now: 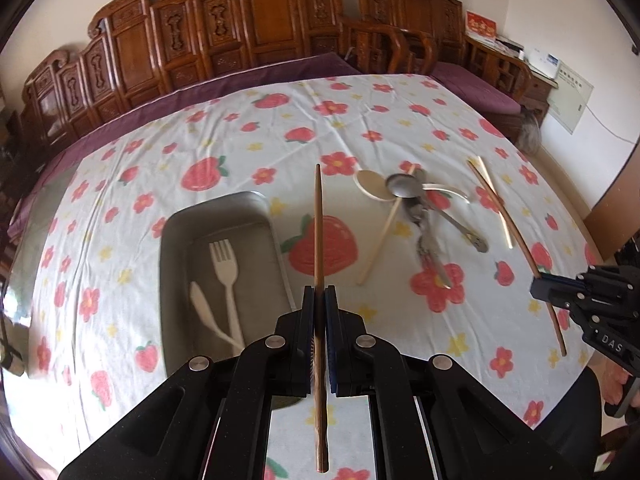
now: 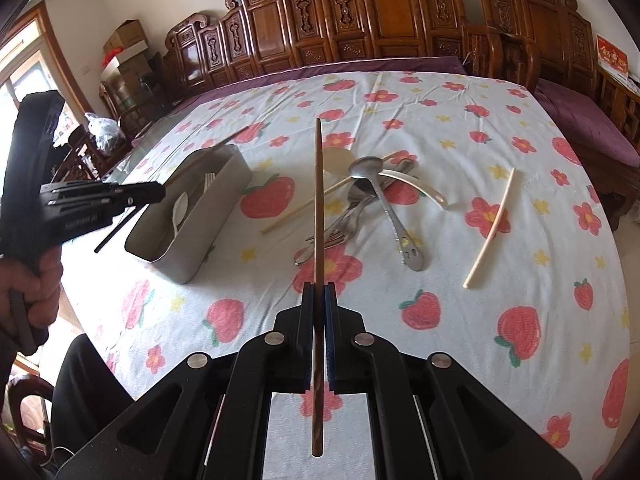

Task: Organize utensils
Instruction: 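Carry the chopsticks to the metal tray with both tools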

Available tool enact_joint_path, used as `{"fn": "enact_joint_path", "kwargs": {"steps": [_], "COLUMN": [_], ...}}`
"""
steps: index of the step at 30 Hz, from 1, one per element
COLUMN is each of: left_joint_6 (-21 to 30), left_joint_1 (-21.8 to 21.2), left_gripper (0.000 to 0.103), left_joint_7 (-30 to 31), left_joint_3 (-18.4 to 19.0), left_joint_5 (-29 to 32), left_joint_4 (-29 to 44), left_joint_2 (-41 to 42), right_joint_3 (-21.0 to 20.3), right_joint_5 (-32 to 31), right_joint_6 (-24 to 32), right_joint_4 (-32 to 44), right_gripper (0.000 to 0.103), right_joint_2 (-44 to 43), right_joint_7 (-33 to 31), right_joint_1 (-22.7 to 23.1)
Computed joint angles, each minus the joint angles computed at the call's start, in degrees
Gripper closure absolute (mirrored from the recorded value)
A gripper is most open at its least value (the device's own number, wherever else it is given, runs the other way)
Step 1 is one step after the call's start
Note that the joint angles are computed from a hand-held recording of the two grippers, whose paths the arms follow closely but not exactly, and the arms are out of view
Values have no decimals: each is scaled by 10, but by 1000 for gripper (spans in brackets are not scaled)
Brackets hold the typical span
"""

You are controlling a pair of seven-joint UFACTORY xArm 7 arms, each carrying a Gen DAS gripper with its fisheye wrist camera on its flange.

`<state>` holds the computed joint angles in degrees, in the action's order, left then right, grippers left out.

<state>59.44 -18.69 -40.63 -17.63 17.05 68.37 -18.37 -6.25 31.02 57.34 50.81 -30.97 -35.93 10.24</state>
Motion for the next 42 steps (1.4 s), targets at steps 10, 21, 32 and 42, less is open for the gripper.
{"fn": "enact_joint_path", "kwargs": {"steps": [10,21,32,42], "left_joint_6": [-15,-37,-63,-67], "left_joint_1": [34,65,74,78], "left_gripper": [99,99,98,87], "left_joint_7": [7,14,26,58], "left_joint_3": [26,39,46,51], "left_joint_5": [-19,-45,-57,-70], "left_joint_4": [-70,-121,-129,-147], "left_joint_2": [-65,-91,-87,-140], "right_joint_3": [26,54,80,102], "right_joint_5": [4,15,11,3], "right_joint_6": [-16,-33,-47,-56], "right_joint_4": [13,50,68,92], "right_gripper": [97,97,97,97], "right_joint_2": [4,33,55,89], "right_joint_7": [18,51,84,110], "right_joint_1": [24,60,88,107]}}
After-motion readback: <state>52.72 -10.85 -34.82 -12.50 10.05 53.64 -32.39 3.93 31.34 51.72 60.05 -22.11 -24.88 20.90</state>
